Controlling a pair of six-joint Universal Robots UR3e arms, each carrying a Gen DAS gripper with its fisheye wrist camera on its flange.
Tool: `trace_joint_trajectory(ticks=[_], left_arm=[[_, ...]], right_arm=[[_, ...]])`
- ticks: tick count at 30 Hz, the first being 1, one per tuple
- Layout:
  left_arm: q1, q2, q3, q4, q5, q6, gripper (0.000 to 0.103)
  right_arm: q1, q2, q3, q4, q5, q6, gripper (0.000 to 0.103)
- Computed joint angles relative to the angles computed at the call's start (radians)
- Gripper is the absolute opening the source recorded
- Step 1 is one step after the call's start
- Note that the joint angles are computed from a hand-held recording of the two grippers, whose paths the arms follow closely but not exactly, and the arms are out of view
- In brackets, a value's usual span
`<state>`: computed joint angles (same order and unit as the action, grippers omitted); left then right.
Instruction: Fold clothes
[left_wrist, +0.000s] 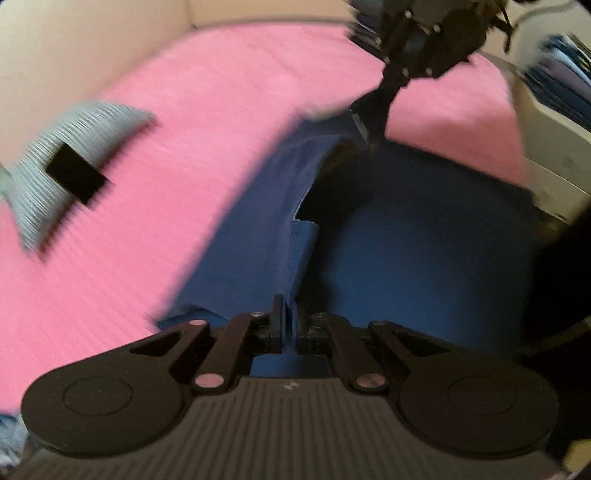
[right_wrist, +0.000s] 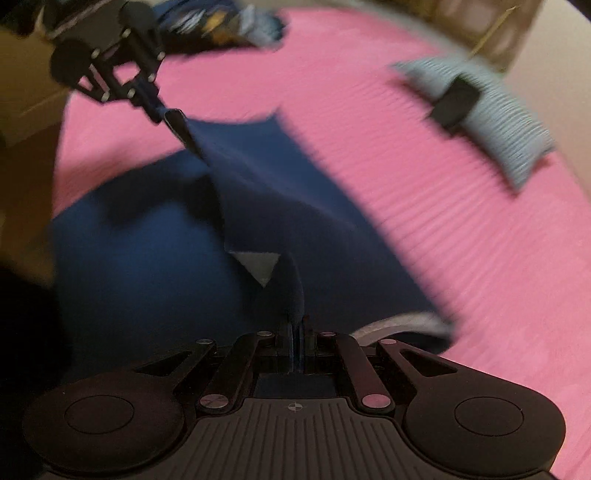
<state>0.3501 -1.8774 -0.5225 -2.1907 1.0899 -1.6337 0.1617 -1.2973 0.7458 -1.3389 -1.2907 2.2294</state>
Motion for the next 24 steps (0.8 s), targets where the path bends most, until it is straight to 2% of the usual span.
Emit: trace_joint_trajectory(ticks=[2,4,7,9,13,18,21,24], left_arm=[[0.010,0.127,-0.209,0.016,0.051,0.027,0.000],[0.025,0.241,-0.419,0.077,0.062,0.048,0.000],[0.058,0.404,-0.710,0.221,0.036,0.108,0.000],[0.079,0.468,-0.817,0.263,0.022,0.169,0.000],[0.126,0.543,-0.933,0.304,-0.013,0.239,0.000],[0.215,0.674,-1.014,0.217,-0.049,0.397,0.000],[0.279,0.773,-1.066,0.142,-0.061,0.505,0.000],[0.356,0.919,-1.187,0.123,-0.080,0.582,0.000]], right_arm=[[0.038,-0.111,0.209,-0.045,-0.040,0.012,0.001],[0.082,-0.201,0.396,-0.143,-0.074,0.055,0.001],[0.158,-0.248,0.527,-0.253,-0.139,0.144,0.001],[0.203,-0.262,0.583,-0.319,-0.182,0.199,0.001],[0.273,-0.273,0.642,-0.410,-0.244,0.292,0.001],[0.324,-0.339,0.743,-0.488,-0.283,0.308,0.001],[0.349,-0.436,0.895,-0.587,-0.292,0.296,0.001],[0.363,-0.569,1.138,-0.762,-0.293,0.267,0.001]])
